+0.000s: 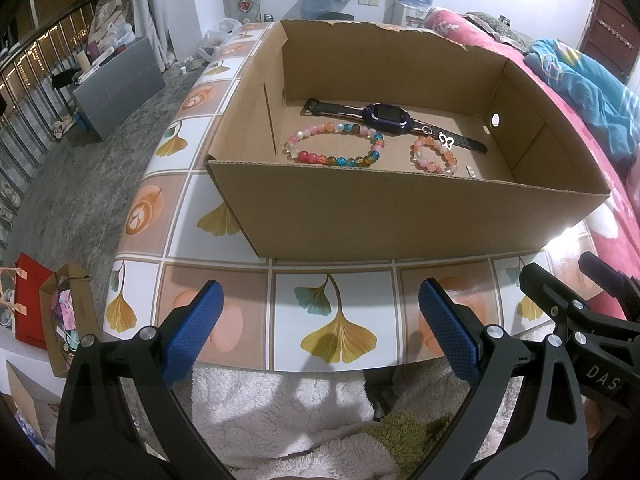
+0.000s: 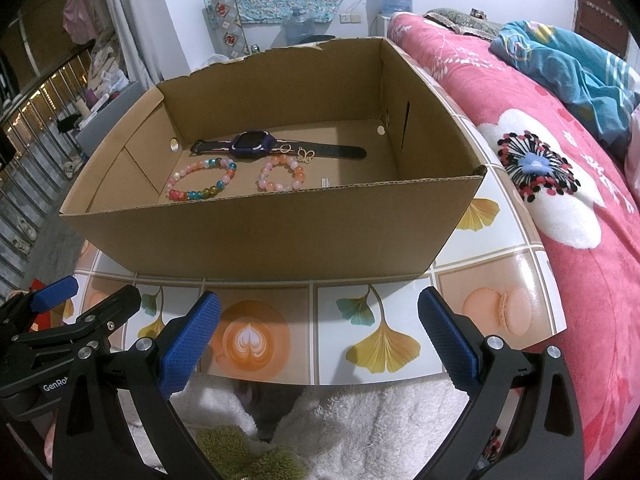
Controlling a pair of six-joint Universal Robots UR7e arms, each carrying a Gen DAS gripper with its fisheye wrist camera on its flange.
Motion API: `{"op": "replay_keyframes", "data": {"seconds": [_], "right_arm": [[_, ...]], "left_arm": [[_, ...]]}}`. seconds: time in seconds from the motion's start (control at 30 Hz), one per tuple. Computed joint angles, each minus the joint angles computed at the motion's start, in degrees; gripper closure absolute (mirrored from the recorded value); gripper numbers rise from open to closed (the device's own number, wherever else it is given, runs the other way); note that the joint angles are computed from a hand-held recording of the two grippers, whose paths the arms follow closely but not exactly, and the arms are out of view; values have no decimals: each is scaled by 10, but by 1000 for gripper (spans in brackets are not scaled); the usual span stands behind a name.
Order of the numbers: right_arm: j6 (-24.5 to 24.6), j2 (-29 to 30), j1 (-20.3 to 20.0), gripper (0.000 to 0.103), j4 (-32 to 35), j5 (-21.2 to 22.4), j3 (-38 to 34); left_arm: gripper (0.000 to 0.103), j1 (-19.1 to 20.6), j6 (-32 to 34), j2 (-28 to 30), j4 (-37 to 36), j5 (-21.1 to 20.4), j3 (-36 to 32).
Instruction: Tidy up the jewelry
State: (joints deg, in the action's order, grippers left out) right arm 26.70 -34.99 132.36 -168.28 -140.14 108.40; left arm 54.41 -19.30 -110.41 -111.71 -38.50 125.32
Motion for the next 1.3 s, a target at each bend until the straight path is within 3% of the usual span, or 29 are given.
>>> {"op": "replay_keyframes", "data": {"seconds": [1.3], "right_arm": [[5, 1, 0, 7, 10, 1, -5]], "left_arm": [[8, 3, 2, 1, 1, -1, -3]]}}
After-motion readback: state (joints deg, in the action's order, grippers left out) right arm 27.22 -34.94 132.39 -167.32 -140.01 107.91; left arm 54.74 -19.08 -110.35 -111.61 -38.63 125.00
